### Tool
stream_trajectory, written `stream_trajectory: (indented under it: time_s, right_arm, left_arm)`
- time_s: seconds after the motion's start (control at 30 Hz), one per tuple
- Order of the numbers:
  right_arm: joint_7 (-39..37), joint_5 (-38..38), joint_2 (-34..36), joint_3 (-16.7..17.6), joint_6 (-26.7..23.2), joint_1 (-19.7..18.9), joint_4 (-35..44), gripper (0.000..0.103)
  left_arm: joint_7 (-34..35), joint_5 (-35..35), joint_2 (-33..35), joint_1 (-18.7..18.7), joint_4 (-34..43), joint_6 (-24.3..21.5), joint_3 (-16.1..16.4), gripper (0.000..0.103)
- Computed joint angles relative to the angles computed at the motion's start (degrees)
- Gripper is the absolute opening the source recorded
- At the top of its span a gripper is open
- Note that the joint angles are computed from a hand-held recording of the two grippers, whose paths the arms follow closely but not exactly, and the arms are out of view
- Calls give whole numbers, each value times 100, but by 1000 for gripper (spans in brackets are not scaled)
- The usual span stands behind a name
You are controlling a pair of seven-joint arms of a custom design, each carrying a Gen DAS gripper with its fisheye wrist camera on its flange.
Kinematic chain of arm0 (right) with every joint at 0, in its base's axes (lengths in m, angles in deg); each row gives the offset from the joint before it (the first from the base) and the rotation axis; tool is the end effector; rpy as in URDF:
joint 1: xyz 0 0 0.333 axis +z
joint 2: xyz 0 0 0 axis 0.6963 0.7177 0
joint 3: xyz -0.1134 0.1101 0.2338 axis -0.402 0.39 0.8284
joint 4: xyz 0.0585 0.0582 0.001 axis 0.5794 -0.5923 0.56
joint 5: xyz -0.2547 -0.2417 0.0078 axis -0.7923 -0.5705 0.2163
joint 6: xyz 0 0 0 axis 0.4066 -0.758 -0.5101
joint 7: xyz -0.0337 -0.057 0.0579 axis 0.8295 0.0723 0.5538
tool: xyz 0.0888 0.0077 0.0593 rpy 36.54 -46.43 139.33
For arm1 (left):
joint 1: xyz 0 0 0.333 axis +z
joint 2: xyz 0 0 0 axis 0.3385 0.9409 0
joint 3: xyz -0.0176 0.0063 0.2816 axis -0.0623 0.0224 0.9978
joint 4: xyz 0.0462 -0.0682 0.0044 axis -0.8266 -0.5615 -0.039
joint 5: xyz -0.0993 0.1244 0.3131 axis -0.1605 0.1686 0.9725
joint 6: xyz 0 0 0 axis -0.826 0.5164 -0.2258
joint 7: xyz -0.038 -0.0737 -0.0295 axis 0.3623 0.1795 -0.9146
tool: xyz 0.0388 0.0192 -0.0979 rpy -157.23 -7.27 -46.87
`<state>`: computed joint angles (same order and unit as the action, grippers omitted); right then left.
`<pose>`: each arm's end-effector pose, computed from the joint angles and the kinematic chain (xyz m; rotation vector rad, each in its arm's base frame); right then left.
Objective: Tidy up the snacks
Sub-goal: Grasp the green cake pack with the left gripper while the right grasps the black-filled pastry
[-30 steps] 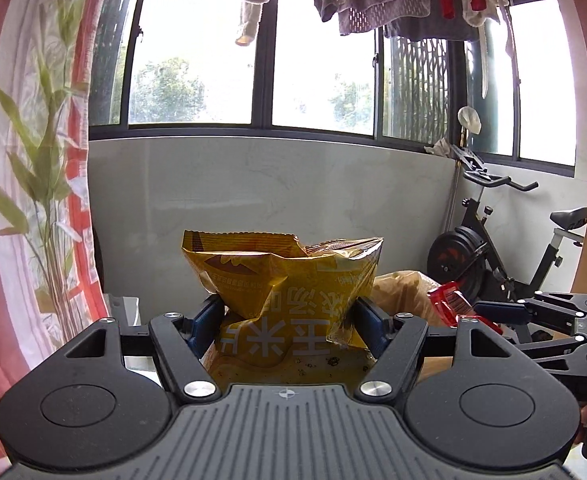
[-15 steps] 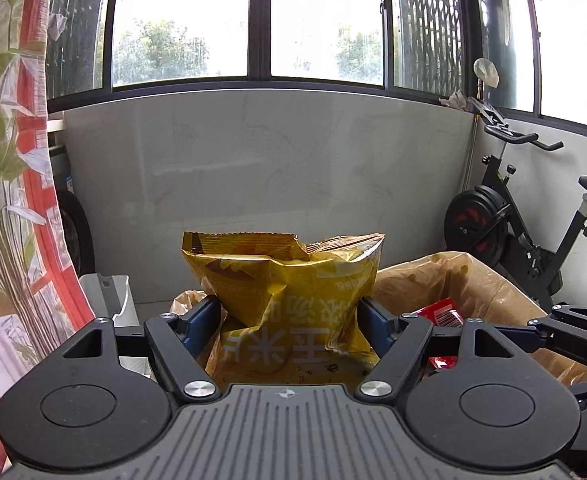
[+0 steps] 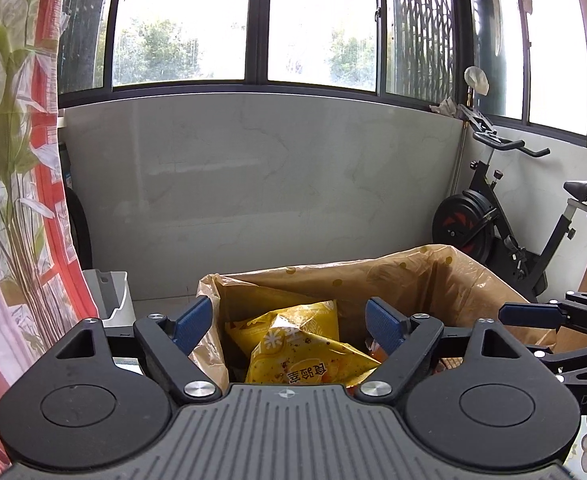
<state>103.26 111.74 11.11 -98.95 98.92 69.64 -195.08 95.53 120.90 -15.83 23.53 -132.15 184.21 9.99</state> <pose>0.4486 0.0834 0.6565 -1.8312 0.9141 -0.5533 0.4159 -0.2463 0.6094 -1.4751 1.4939 -1.0043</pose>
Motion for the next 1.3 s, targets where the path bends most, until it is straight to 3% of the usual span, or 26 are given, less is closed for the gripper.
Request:
stream_trajectory:
  time_s: [0.17,0.37,0.57,0.67,0.9,1.3]
  right_arm:
    - [-351,352,-678,-188,198,215,-582,62]
    - [-511,264,-1615,-349,841,549,-1612,62]
    - [-121,-68,-2175,-382,1339,596,-2461,62]
    - [-106,-175,-2384,-529,1619,780,-2822,62]
    - [174,-719,-2306,-757,1752,853,-3293,62]
    - [1366,-1741,-1302,-514,1920,563,-3397,62]
  left_arm:
    - [142,-346,-1028,-91,-959,368,104,84]
    - [173,-816,-2074,-26,-2003,495,-89,83]
    - [66,-1483,-2447,5,-2725,582,-273,79]
    - [-70,-1720,-2503,234,-2894,596,-594,78]
    - [-85,-2232,-2603,592,-3177,578,-1199,78]
    - [232,-3156,-2581,671,-3485,657,-1750,78]
